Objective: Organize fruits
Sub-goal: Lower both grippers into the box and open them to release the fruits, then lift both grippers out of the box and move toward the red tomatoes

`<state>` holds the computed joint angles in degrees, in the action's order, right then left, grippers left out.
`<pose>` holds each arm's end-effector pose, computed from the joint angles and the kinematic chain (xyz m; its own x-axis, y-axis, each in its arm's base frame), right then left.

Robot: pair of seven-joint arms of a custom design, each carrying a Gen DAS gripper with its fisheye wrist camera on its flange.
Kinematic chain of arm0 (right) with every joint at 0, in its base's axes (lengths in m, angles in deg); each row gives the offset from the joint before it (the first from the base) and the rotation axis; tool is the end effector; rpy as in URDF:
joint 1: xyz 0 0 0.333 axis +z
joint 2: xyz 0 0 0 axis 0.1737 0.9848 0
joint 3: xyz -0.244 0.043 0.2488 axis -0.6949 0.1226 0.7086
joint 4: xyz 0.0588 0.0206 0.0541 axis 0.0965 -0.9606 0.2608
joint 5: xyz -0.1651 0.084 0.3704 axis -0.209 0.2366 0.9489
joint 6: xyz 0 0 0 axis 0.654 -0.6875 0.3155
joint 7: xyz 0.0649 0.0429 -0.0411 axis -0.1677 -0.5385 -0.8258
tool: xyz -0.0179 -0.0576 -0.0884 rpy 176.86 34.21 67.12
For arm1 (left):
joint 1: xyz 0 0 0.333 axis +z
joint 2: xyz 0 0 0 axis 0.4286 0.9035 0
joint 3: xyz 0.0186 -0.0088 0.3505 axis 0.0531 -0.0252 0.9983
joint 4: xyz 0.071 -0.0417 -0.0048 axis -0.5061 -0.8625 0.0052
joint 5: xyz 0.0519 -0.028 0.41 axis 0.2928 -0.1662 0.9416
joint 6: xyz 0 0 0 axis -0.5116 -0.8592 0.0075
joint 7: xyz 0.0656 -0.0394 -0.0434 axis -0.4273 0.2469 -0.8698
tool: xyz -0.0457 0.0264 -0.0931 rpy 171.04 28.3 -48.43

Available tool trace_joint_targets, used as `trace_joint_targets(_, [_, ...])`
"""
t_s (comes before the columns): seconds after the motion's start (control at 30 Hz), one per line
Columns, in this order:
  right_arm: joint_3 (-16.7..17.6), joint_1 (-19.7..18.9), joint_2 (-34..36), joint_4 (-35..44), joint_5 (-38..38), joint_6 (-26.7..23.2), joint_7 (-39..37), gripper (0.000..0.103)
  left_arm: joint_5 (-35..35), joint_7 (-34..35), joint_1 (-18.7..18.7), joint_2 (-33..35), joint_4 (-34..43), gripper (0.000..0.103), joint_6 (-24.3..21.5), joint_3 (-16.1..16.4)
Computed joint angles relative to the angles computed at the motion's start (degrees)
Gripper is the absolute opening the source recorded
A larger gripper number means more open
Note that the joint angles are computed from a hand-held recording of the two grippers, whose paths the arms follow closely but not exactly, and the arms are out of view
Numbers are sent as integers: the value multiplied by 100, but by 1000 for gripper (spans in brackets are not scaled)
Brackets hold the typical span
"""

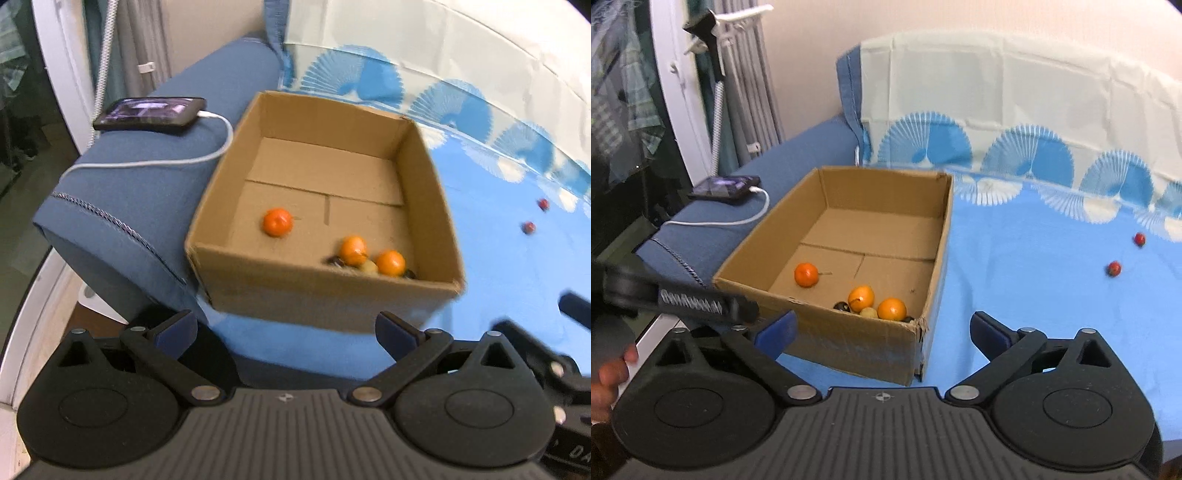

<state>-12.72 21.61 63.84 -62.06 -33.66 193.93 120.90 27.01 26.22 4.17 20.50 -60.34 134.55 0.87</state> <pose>0.6954 0.2393 0.5599 0.3092 -0.9442 -0.1137 -0.6135 -0.1068 -0.7824 0.6954 -0.2980 0.5702 0.2315 -0.9728 -0.0065 -0.8150 -0.1902 -0.5473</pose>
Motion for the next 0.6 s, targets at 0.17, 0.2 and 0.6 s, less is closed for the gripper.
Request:
trace_joint_targets(0.17, [79,-73,-453,-622,66,576,-182,102,552,-196,-231,-322,-372,103,118,8])
trace_joint_targets(0.2, [65,-71,-553,-766,49,738,-187,102,657,-254,-261,-375,-422,103,125,-6])
trace_joint_targets(0.6, [111,-188,-1150,-1612,-34,1533,-68,102,1267,-723,-302,-767,-815,103,261,-208])
